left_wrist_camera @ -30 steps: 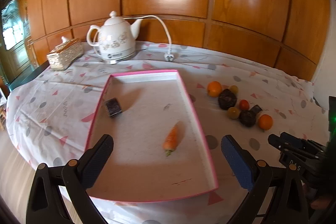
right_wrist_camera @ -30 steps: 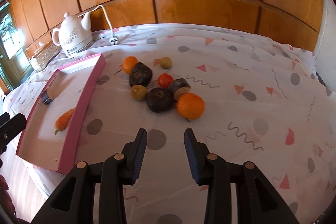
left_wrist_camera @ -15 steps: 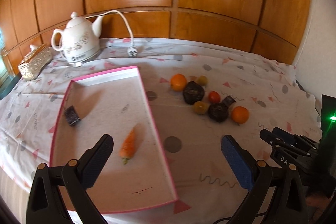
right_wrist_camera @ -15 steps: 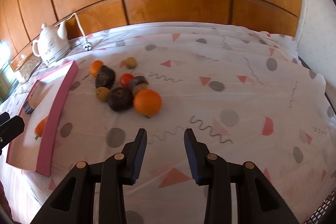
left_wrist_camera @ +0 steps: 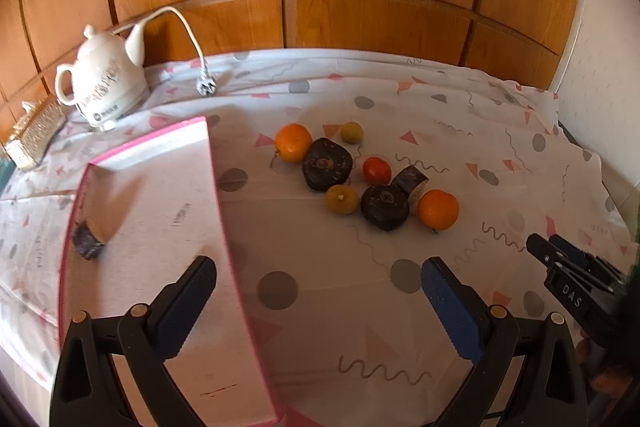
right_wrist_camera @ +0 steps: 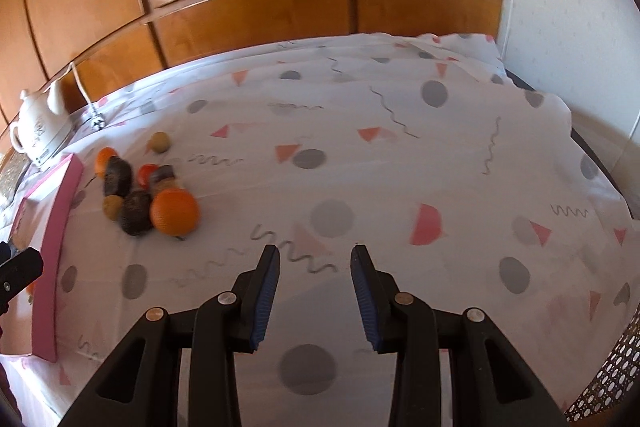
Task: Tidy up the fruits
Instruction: 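Reach the left gripper to the small yellow potato and grasp it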
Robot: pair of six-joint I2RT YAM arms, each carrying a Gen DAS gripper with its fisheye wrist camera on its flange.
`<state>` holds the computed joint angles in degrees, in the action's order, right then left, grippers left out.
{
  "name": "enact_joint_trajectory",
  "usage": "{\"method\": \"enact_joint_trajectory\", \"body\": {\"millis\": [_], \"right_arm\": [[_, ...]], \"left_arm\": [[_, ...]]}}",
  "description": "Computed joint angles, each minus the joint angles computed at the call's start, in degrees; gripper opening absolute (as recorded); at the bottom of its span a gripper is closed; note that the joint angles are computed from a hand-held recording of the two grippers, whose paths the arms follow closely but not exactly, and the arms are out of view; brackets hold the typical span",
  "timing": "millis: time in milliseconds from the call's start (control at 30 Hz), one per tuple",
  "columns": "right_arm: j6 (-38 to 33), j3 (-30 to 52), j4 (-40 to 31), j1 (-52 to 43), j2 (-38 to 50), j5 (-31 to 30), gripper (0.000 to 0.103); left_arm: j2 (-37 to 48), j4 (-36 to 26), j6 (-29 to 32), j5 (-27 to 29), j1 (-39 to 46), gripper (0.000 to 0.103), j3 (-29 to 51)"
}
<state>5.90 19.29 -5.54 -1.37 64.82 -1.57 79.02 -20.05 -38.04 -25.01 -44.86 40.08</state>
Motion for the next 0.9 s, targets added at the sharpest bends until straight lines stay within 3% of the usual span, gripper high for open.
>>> {"method": "enact_joint_trajectory", "body": {"millis": [467, 633, 800, 833, 867, 900], "right_arm": [[-5.0, -0.8, 3.0, -10.4, 3.8, -3.6, 0.037], [-5.6, -0.9, 3.4, -11.3, 4.1, -4.0, 0.037], [-5.9, -0.9, 3.5, -11.5, 4.3, -4.4, 0.037], [-6.0, -0.9, 3.5, -11.6, 4.4, -4.5, 0.037], [-6.0, -1.0, 3.6, -11.6, 4.6, -4.5, 0.037], [-6.0, -0.9, 3.6, -11.6, 4.7, -4.5, 0.037]], "left_arm": [[10.4, 4.7, 5.0, 14.5, 10.3, 0.059, 6.4], [14.9, 7.4, 4.3, 16.8, 13.2, 0.049, 9.1], [20.2, 8.7, 3.3, 18.8, 14.9, 0.045, 12.4], [20.9, 9.4, 3.1, 18.9, 15.1, 0.041, 12.6], [21.7, 10.1, 3.0, 19.4, 15.4, 0.028, 12.7], [22.3, 10.2, 2.8, 19.5, 15.5, 0.027, 12.8]]}}
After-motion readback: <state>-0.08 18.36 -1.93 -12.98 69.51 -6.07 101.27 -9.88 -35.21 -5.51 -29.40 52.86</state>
